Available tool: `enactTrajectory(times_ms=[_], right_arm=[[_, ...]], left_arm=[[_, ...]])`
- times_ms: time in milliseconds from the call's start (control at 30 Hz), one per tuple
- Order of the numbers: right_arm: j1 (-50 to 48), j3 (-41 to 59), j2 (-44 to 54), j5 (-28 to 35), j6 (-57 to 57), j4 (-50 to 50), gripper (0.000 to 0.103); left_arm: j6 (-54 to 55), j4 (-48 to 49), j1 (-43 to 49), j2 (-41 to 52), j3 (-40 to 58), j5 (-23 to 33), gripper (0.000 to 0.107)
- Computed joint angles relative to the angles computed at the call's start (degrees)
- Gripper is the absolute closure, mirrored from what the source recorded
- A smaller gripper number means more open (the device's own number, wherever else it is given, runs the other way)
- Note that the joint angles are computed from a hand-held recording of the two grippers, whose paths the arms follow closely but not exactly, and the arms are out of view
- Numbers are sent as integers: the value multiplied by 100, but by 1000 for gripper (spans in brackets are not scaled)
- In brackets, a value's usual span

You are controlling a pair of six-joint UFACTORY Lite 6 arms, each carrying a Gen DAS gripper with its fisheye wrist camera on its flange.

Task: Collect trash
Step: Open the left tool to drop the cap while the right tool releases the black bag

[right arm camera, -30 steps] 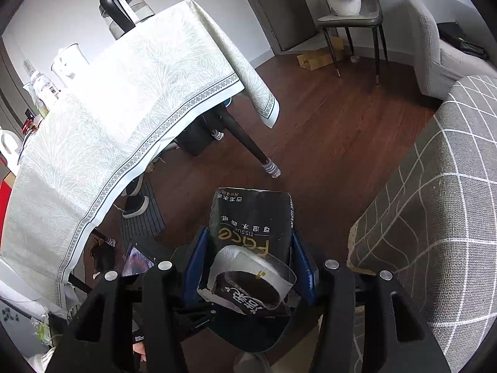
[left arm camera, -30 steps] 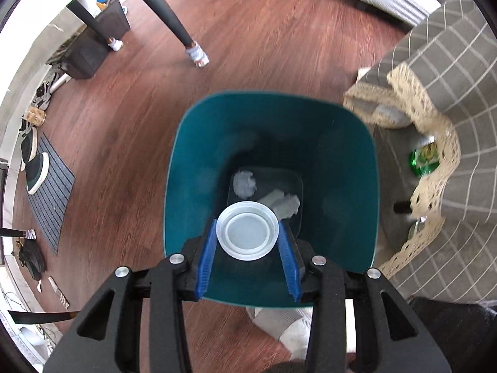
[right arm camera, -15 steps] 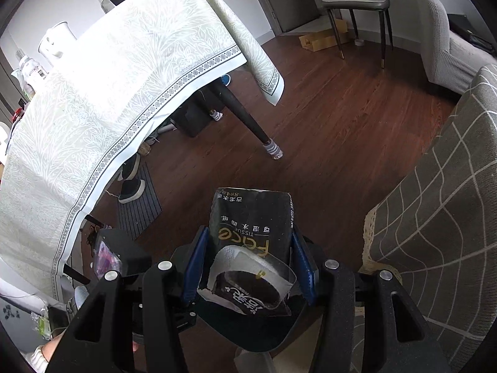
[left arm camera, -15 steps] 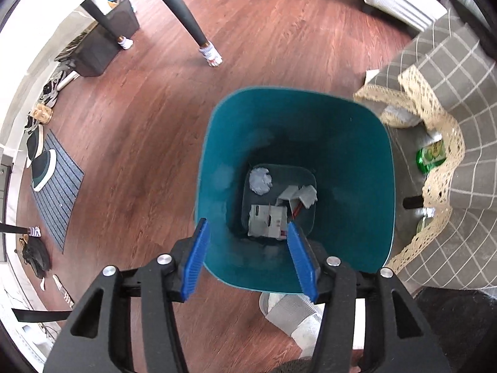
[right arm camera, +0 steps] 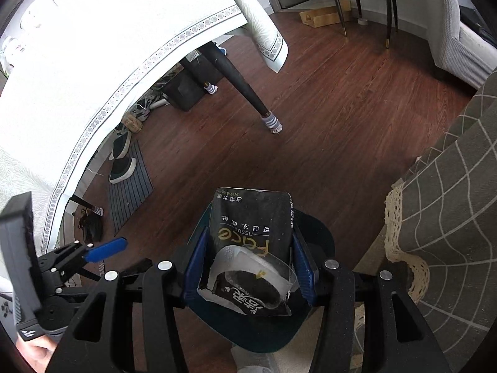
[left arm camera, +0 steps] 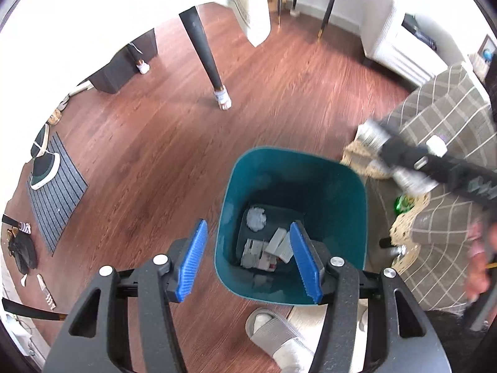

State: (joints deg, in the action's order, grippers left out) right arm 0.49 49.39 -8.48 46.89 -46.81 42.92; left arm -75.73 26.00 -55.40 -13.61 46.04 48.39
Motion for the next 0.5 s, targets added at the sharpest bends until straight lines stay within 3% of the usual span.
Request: enactTrajectory(times_ms=[200,500], right_arm=[[570,-89,196,-352,343,-229,51],[1485,-380,380,-924,1180,-1255,51]], left_arm=[[-353,325,-180,-504,59,363,50],[-629,631,-449,-891,367,724,61]])
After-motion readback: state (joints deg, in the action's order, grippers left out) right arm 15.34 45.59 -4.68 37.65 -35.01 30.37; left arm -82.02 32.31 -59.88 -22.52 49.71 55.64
